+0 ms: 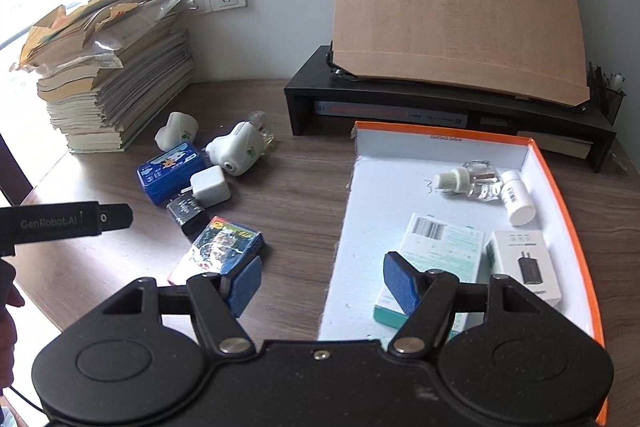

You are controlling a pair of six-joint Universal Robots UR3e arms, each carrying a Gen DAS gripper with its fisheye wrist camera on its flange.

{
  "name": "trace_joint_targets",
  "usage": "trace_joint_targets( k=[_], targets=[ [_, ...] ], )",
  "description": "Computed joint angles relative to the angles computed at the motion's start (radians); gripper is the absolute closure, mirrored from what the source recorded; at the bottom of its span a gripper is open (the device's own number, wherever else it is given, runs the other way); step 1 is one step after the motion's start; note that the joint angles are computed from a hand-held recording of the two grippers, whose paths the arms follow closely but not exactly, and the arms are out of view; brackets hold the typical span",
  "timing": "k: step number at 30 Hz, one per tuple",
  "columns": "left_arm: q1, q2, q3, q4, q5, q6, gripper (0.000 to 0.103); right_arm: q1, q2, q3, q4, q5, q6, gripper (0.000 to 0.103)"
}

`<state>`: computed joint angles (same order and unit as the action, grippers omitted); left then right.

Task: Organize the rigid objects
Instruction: 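Move both tools back toward the scattered items on the desk, then grasp the blue plastic box with the left tool while the right tool grasps the tiger-print card box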

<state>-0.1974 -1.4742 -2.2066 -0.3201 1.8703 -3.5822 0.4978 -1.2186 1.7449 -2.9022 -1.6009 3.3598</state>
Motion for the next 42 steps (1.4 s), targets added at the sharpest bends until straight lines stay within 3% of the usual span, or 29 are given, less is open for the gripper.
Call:
trace_joint_targets(
  k=[6,13,23,27,32,37,42],
  targets=[
    [0.171,0.005,-0.060,0.085,-0.097,0.171,0.009,0.048,0.048,-0.054,0.017,-0.042,0.052,0.022],
    [0.332,-0.142,-0.018,0.211,-0.204,0.408,0.009,0.093,0.096,-0.117,0.055,-0.102,0.119,0.022],
    [0.419,-0.386,0.116,0.294,-0.364,0.640,0.011,0.143,0.167,-0.203,0.120,-0.167,0.235,0.022],
    [0.418,-0.464,0.163,0.308,-0.400,0.674,0.012,0.162,0.205,-0.257,0.139,-0.180,0.270,0.022],
    [0.419,-0.532,0.211,0.297,-0.447,0.693,0.027,0.186,0.264,-0.342,0.185,-0.190,0.295,0.022],
    [0.431,-0.532,0.158,0.373,-0.480,0.681,0.038,0.197,0.330,-0.424,0.214,-0.171,0.319,0.022],
    [0.459,-0.476,0.035,0.457,-0.493,0.632,0.040,0.194,0.407,-0.541,0.263,-0.130,0.337,0.022]
  ],
)
